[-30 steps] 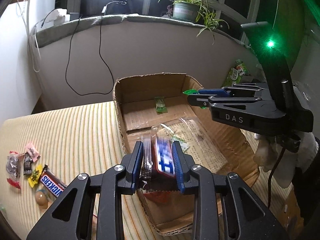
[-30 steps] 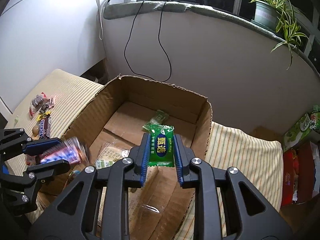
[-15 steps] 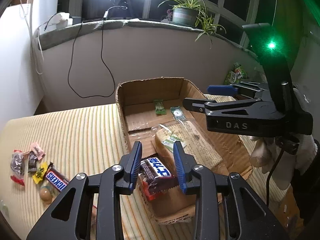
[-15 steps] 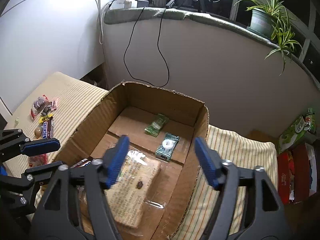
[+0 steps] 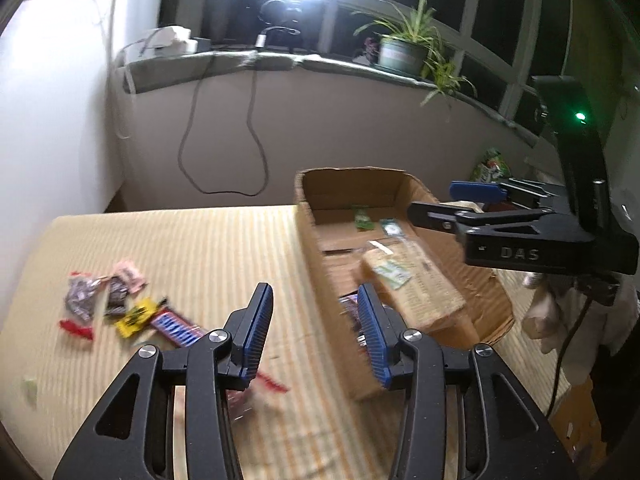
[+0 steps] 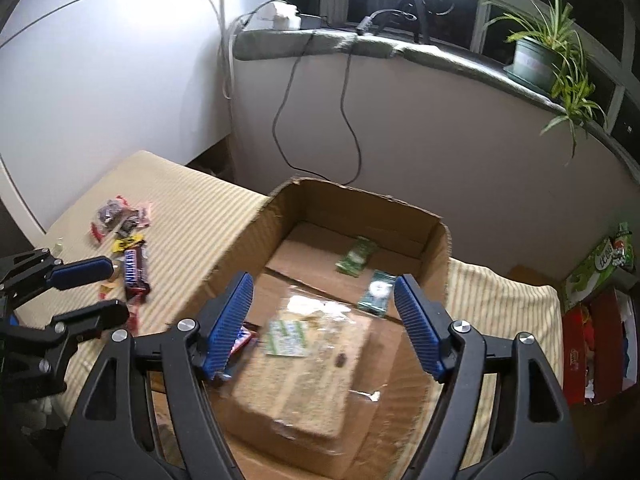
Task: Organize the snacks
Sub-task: 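Move both open tools back over the snacks on the bed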
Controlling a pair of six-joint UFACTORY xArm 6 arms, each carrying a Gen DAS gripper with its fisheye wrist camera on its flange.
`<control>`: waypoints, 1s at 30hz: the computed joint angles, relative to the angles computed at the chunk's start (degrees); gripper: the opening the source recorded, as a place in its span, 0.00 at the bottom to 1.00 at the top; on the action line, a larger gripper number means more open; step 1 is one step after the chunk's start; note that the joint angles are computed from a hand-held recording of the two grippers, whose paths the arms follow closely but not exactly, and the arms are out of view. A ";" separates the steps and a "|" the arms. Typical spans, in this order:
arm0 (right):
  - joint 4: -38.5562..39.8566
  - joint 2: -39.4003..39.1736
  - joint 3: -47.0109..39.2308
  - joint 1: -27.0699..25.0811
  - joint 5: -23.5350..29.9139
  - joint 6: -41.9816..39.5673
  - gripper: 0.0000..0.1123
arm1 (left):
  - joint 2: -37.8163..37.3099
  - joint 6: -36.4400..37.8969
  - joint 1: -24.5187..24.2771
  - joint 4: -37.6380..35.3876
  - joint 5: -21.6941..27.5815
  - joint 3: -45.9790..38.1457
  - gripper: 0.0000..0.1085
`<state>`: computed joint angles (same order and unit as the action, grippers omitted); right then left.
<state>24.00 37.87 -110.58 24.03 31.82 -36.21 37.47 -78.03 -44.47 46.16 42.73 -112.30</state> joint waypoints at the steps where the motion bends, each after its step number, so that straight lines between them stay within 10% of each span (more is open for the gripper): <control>1: 0.51 -0.67 0.83 0.44 -0.21 -0.56 0.68 | -1.50 -1.44 0.06 0.86 -0.14 2.21 0.39; 15: 7.29 -4.18 3.67 6.64 3.81 -7.59 0.68 | -26.45 -24.42 -0.07 10.34 4.85 37.72 0.39; 30: -5.80 7.01 -11.65 13.27 14.83 1.80 0.68 | -37.52 -31.78 2.41 7.24 7.01 55.74 0.39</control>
<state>18.21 44.88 -122.22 37.30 46.65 -34.40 -0.05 -109.80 -42.07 53.41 49.74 -56.56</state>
